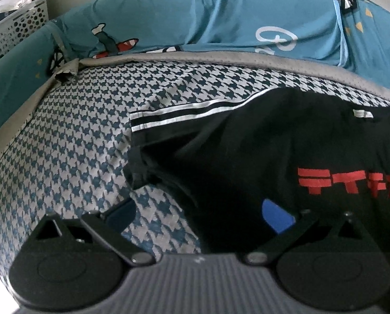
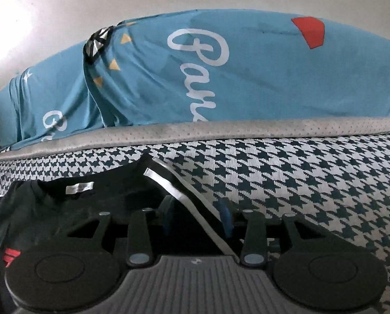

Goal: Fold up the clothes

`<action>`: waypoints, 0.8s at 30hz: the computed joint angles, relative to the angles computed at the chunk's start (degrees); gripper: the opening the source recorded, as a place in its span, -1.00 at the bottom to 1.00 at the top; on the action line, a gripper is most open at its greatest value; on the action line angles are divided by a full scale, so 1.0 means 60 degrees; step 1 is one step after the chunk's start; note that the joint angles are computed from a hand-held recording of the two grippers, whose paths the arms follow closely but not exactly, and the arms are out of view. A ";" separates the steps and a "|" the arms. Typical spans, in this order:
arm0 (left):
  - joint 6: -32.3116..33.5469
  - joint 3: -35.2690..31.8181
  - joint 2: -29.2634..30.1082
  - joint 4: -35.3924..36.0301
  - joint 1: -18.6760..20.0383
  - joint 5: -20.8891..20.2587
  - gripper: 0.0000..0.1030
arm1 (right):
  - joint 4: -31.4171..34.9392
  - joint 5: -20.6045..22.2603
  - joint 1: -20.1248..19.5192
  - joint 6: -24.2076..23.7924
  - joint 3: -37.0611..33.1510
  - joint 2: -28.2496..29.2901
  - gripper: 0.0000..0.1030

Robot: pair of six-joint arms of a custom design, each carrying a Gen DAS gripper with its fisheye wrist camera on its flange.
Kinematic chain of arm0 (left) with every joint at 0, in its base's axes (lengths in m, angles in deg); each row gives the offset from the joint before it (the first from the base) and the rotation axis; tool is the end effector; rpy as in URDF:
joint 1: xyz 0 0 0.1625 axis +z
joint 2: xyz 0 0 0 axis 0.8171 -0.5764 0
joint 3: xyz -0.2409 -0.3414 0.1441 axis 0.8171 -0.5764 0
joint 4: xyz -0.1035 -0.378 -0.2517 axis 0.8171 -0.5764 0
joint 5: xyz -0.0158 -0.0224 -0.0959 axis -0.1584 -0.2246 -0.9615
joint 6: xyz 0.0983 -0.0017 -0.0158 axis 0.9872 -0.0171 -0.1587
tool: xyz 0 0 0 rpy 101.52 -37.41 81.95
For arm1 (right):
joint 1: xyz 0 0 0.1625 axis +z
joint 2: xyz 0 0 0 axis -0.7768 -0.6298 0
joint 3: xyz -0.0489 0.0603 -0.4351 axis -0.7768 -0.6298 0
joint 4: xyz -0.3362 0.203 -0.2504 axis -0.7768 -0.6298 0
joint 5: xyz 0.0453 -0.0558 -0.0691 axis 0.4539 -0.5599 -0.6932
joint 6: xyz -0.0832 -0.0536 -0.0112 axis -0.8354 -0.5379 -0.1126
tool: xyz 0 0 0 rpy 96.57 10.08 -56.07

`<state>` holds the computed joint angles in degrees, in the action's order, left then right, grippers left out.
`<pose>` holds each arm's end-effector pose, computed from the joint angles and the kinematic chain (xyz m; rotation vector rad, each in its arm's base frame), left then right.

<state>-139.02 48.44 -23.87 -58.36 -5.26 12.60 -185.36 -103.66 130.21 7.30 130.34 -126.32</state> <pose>-0.2217 -0.6069 -0.0125 -0.3402 1.9289 -0.8372 -0.0257 -0.8056 0.2079 0.7853 -2.4234 0.8703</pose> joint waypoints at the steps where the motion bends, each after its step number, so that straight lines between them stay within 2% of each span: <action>1: 0.0012 -0.0012 0.0015 -0.0001 0.0011 -0.0011 1.00 | 0.0080 0.0031 -0.0008 0.0035 -0.0029 0.0013 -0.24; 7: 0.0186 -0.0052 0.0091 -0.0108 0.0081 -0.0120 1.00 | -0.0422 0.0010 -0.0002 -0.0557 -0.0036 0.0244 -0.22; 11: 0.0312 -0.0146 0.0182 -0.0177 0.0129 -0.0196 1.00 | -0.0613 0.0056 0.0013 -0.0962 -0.0002 0.0310 -0.85; 15: 0.0442 -0.0217 0.0271 -0.0241 0.0150 -0.0178 1.00 | -0.1253 0.0018 0.0055 -0.1234 0.0018 0.0437 -0.89; 19: 0.0594 -0.0284 0.0349 -0.0283 0.0186 -0.0210 1.00 | -0.2186 -0.0232 0.0102 -0.0693 -0.0435 0.0800 -0.90; 21: 0.0586 -0.0349 0.0387 -0.0198 0.0212 -0.0228 1.00 | -0.2716 -0.0468 0.0141 -0.0669 -0.0639 0.1031 -0.90; 24: 0.0614 -0.0399 0.0405 -0.0177 0.0252 -0.0314 1.00 | -0.2326 -0.0536 0.0108 -0.0473 -0.0885 0.1154 -0.89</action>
